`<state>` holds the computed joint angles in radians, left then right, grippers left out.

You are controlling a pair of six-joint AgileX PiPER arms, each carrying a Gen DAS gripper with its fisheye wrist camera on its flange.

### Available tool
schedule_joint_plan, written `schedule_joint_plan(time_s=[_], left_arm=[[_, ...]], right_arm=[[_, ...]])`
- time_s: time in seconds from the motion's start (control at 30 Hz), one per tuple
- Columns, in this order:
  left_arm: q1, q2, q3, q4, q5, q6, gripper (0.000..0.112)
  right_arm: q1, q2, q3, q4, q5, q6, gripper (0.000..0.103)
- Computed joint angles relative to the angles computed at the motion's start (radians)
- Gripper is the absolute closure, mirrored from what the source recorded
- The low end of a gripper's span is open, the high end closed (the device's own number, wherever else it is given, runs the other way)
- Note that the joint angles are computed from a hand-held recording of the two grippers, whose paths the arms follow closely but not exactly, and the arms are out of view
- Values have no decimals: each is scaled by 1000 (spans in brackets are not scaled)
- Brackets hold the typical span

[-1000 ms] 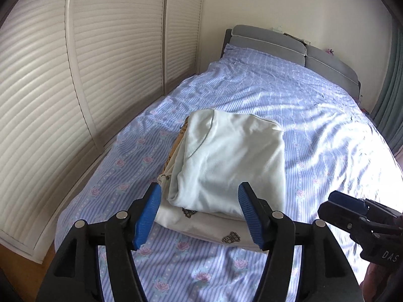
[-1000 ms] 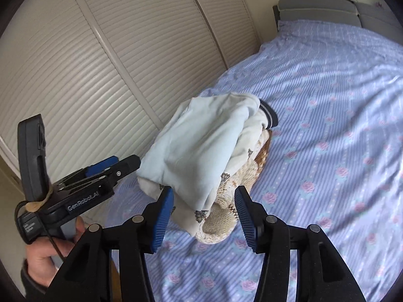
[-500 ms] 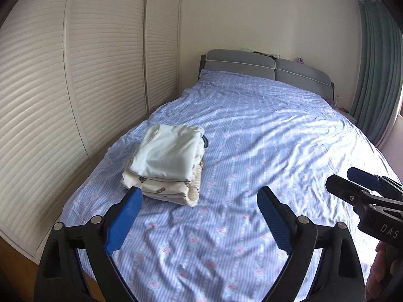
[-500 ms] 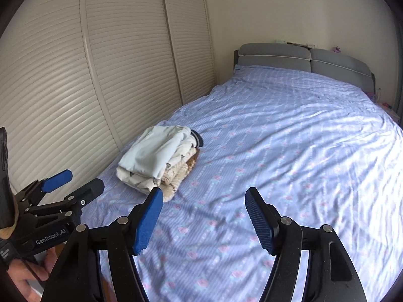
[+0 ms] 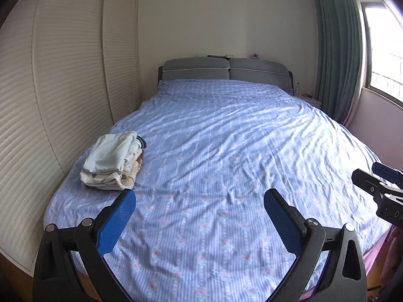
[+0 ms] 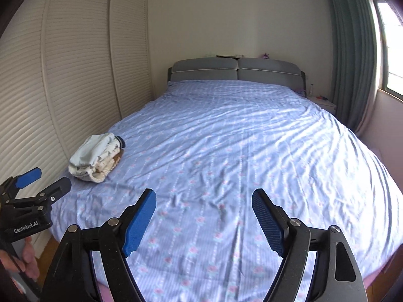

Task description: Fold small clothes

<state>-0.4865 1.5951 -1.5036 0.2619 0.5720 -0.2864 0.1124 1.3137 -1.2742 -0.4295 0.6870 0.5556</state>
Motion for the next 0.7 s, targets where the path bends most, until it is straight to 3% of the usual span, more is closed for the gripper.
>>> schedule_joint_plan(time_s=[0.27, 0.7], left_arm=[[-151, -43, 69, 147, 22, -165, 9], [-199, -48, 108, 247, 47, -259, 9]], right_arm=[[-170, -217, 181, 88, 7, -110, 24], [-234, -259, 257, 92, -20, -105, 24]])
